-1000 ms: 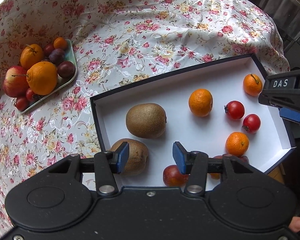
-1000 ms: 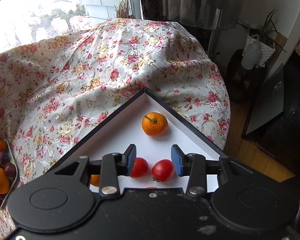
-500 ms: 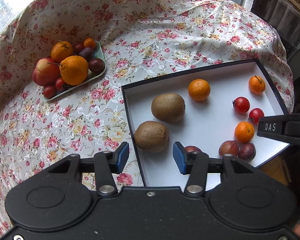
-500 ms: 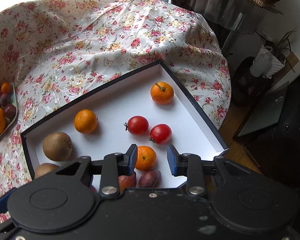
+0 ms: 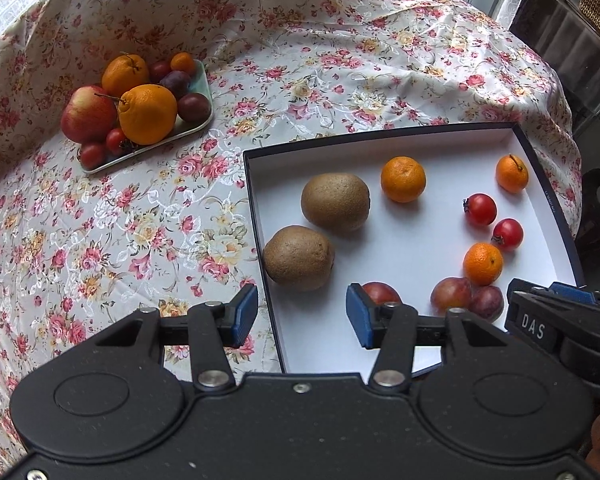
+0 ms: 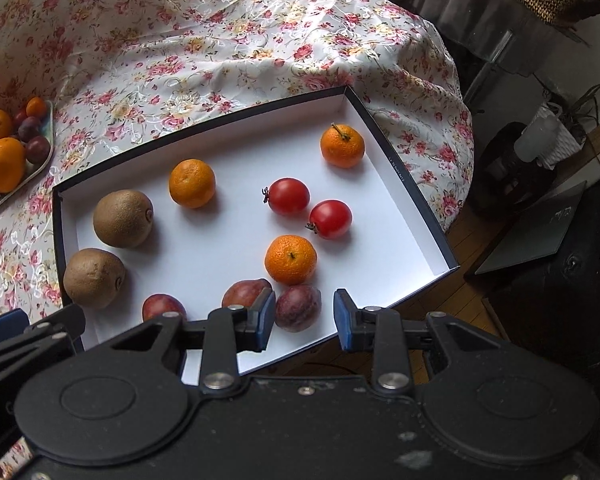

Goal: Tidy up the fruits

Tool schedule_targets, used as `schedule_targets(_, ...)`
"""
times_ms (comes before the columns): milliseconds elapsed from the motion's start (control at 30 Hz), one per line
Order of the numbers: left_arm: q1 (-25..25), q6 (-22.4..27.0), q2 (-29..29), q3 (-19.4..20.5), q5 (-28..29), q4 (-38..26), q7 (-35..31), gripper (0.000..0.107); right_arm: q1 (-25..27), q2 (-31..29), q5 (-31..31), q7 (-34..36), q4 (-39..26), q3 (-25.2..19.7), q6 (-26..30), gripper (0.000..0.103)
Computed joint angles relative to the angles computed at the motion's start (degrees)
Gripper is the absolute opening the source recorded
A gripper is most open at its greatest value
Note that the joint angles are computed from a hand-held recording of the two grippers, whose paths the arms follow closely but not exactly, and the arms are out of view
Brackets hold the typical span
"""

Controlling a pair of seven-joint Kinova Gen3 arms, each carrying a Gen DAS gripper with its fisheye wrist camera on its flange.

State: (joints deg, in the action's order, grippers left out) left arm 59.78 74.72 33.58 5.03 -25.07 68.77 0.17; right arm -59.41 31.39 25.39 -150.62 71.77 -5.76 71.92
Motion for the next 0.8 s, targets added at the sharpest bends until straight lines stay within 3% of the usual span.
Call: schedule_targets(800, -0.2, 0.3, 1.8, -0.2, 1.8, -1.6, -0.1, 0.057, 0.1, 0.4, -0.1, 4.8, 0.1, -0.2, 0.3, 0.032)
